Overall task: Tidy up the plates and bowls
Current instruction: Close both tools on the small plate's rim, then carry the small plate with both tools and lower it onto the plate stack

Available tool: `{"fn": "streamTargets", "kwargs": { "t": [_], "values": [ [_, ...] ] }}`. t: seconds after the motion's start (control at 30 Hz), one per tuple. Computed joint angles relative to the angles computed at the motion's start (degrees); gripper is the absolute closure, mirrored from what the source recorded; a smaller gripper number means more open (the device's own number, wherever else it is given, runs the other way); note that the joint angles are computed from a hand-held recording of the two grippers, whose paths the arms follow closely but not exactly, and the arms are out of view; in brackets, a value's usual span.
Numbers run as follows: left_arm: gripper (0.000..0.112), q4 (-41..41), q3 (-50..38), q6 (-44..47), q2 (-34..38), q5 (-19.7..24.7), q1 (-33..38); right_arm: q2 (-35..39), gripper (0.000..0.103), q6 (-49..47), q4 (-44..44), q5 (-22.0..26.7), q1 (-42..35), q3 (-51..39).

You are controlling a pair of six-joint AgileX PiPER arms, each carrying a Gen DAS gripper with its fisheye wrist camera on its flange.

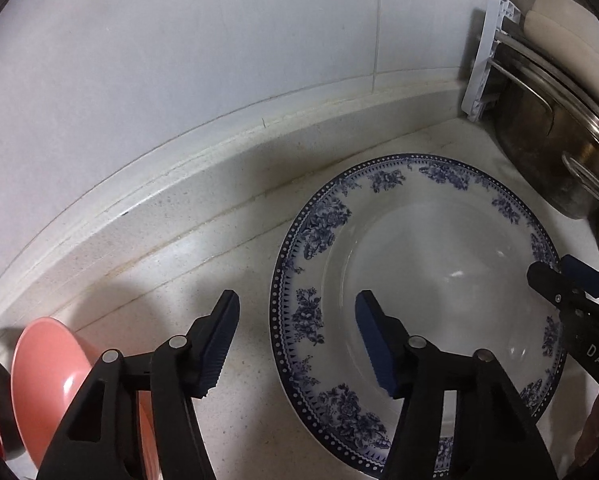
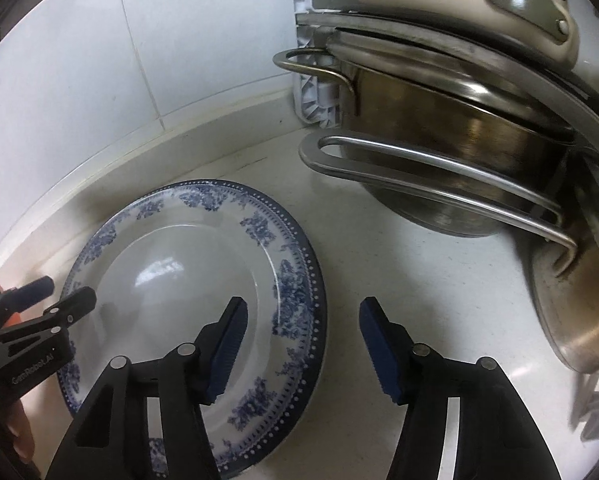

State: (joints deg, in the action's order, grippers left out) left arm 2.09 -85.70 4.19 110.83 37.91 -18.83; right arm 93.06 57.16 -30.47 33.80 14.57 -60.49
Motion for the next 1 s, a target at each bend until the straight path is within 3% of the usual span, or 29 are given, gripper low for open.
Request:
{"fn": "streamTargets", "kwargs": {
  "t": [0.33,0.43,0.63,1.0],
  "values": [
    [0.074,-6.21,-2.18,2.99,1.48,2.21,1.12,3.39,0.063,-6.10,4.07,0.27,-0.75,-3.31],
    [0.076,-4.52,-2.09,1.28,1.37,1.98,0.77,4.08,0.066,-7.47,4.79,1.05,-1.09,-4.37],
    [0.077,-5.21,-1.31,0.86,0.37,2.24,1.28,3.94,0.068,-8.83,5.91,1.75,-1.40,-4.76],
    [0.077,-6.40,5.75,1.98,-8.77,2.93,2.33,-2.34,0.069,-5.58,3.67,5.06,1.92,-1.84]
  ]
}}
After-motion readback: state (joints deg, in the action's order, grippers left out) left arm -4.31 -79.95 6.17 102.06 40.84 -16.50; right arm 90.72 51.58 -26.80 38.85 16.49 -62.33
